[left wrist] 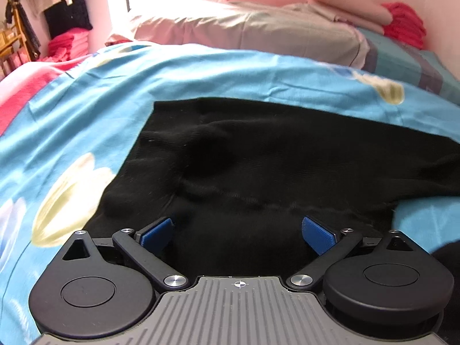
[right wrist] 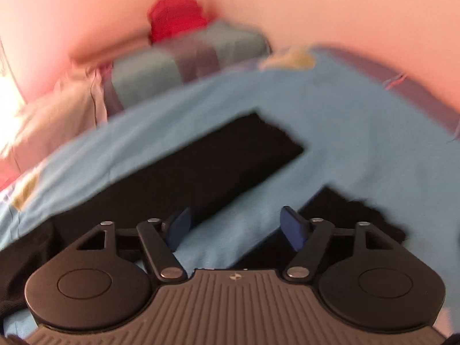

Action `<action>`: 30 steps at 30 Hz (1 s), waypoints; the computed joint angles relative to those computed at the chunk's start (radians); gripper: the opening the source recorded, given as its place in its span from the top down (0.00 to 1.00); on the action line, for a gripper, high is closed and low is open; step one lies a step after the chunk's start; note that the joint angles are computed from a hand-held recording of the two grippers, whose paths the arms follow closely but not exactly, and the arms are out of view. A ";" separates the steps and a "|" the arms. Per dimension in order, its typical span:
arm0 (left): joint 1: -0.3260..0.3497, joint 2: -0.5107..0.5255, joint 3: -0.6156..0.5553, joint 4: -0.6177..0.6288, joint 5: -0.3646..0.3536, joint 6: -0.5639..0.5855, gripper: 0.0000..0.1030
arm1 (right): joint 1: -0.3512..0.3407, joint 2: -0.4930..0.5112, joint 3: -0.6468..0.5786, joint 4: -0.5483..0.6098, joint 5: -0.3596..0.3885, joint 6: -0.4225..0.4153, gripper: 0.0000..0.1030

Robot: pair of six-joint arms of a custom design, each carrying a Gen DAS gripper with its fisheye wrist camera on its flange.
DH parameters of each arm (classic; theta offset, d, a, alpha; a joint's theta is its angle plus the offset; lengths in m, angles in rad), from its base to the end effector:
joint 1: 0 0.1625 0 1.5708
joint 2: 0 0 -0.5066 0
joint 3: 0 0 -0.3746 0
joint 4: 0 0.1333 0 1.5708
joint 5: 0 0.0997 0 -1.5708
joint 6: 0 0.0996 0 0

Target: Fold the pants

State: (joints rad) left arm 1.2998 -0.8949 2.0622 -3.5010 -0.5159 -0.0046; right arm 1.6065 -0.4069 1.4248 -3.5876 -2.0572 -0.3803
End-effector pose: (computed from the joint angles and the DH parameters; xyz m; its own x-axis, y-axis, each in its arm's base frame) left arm 0.0593 -0.6081 0.2466 -0.6371 -0.4503 -0.6256 0.1906 0.6944 -0.6939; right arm 0.1149 -0.7864 0.0804 -0.8262 0.1347 0.5471 -0.3511 0.6363 -0.6869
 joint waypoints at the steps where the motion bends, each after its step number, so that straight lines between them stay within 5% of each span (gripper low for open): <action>1: -0.007 -0.003 0.016 -0.024 -0.003 0.005 0.00 | 0.000 -0.022 0.043 -0.022 0.021 -0.005 0.29; 5: -0.034 0.008 0.060 -0.081 -0.023 0.016 0.00 | -0.002 -0.092 0.221 -0.078 0.134 -0.056 0.27; 10: -0.037 0.053 0.068 -0.024 -0.014 -0.013 0.00 | -0.027 -0.134 0.340 -0.039 0.185 -0.062 0.25; 14: -0.041 0.079 0.088 -0.109 0.010 0.025 0.00 | -0.052 -0.131 0.372 -0.102 0.167 -0.065 0.39; 17: -0.037 0.072 0.097 -0.117 -0.004 0.007 0.00 | -0.040 -0.131 0.388 -0.199 0.103 -0.005 0.24; 20: -0.041 0.094 0.094 -0.157 0.017 0.030 0.00 | -0.027 -0.098 0.345 -0.192 0.030 0.002 0.22; 23: -0.047 0.106 0.096 -0.180 0.032 0.030 0.00 | -0.041 -0.058 0.319 -0.233 0.057 -0.034 0.17; 24: -0.047 0.106 0.096 -0.177 0.032 0.025 0.00 | -0.047 -0.041 0.304 -0.259 0.057 -0.065 0.24; 25: -0.048 0.104 0.096 -0.169 0.035 0.017 0.00 | -0.048 -0.034 0.304 -0.282 0.051 -0.084 0.54; 27: -0.049 0.102 0.094 -0.155 0.039 0.007 0.00 | -0.043 -0.019 0.307 -0.370 0.017 -0.165 0.86; 30: -0.050 0.103 0.090 -0.141 0.047 -0.003 0.00 | -0.063 -0.059 0.350 -0.370 0.042 -0.126 0.92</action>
State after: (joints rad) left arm 1.2498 -0.7921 2.1519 -3.6417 -0.4686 -0.0078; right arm 1.5440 -0.4654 1.7744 -3.9578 -2.0151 -0.5064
